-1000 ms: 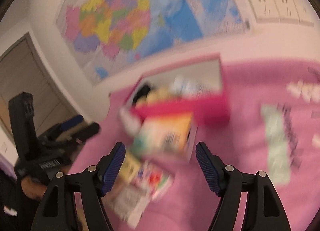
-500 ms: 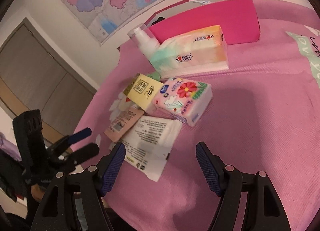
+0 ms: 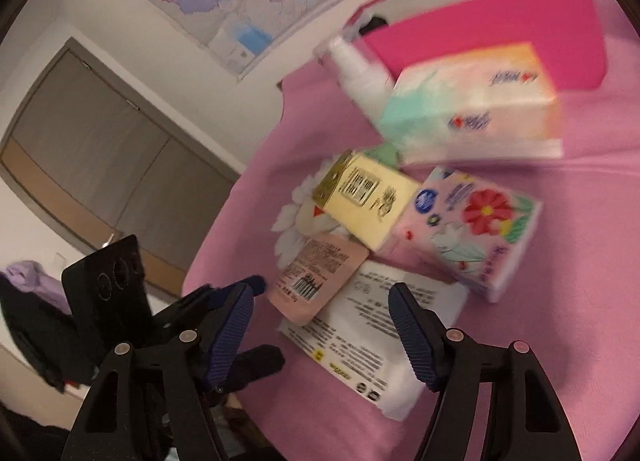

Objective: Organize soft objects

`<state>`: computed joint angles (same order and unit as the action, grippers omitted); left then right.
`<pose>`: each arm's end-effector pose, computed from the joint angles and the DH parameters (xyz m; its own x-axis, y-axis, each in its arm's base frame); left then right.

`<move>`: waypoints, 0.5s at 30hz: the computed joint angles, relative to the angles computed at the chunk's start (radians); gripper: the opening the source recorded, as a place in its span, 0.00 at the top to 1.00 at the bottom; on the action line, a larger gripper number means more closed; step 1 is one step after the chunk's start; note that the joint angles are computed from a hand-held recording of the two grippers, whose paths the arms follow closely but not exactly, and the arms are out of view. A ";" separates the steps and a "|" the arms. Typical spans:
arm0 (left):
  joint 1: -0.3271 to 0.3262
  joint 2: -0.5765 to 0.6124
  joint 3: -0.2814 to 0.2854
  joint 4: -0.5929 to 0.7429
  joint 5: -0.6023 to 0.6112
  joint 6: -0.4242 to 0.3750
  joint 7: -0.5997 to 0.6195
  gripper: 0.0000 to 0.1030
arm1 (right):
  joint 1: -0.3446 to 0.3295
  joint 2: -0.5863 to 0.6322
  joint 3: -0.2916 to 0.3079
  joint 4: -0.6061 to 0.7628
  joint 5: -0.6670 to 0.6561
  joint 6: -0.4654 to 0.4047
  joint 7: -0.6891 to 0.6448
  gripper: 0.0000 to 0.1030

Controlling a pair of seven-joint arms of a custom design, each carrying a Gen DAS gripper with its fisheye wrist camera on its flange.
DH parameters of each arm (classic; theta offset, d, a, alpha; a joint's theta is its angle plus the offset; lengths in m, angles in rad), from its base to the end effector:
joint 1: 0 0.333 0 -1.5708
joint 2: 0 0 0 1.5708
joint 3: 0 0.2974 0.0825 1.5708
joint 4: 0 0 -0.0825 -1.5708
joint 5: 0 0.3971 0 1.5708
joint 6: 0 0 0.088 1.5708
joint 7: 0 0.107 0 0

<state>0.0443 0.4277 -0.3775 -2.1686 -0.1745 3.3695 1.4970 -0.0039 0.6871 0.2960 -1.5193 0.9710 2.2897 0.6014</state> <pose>0.5882 -0.1730 0.2709 -0.0912 -0.9519 0.2926 -0.7440 -0.1302 -0.6554 0.6994 0.1936 0.2702 0.5539 -0.5532 -0.6222 -0.8242 -0.2584 -0.5039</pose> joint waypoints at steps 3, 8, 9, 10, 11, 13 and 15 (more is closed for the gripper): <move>0.021 0.016 0.010 0.010 0.122 -0.007 -0.124 0.05 | -0.001 0.076 -0.003 0.101 -0.034 -0.106 0.091 0.45; 0.253 0.073 -0.218 0.021 0.103 -0.014 -0.011 0.05 | 0.007 0.157 0.005 0.215 -0.072 -0.187 0.168 0.51; 0.292 0.088 -0.254 0.024 0.120 -0.013 -0.012 0.05 | 0.012 0.171 0.005 0.237 -0.081 -0.195 0.186 0.52; 0.354 0.115 -0.311 0.029 0.149 -0.017 -0.011 0.05 | 0.014 0.194 0.007 0.272 -0.088 -0.209 0.208 0.53; 0.401 0.142 -0.351 0.038 0.202 -0.027 -0.027 0.05 | 0.013 0.214 0.011 0.299 -0.090 -0.227 0.231 0.53; 0.427 0.163 -0.382 0.050 0.192 -0.036 0.011 0.05 | 0.015 0.242 0.018 0.339 -0.100 -0.247 0.259 0.57; 0.476 0.197 -0.428 0.060 0.204 -0.041 0.026 0.06 | 0.018 0.259 0.019 0.364 -0.111 -0.253 0.279 0.63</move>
<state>0.5204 0.6245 -0.8060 -2.1091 0.0298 3.3283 1.5229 0.0145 0.9461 0.3153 -1.1551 0.8597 2.0363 0.8804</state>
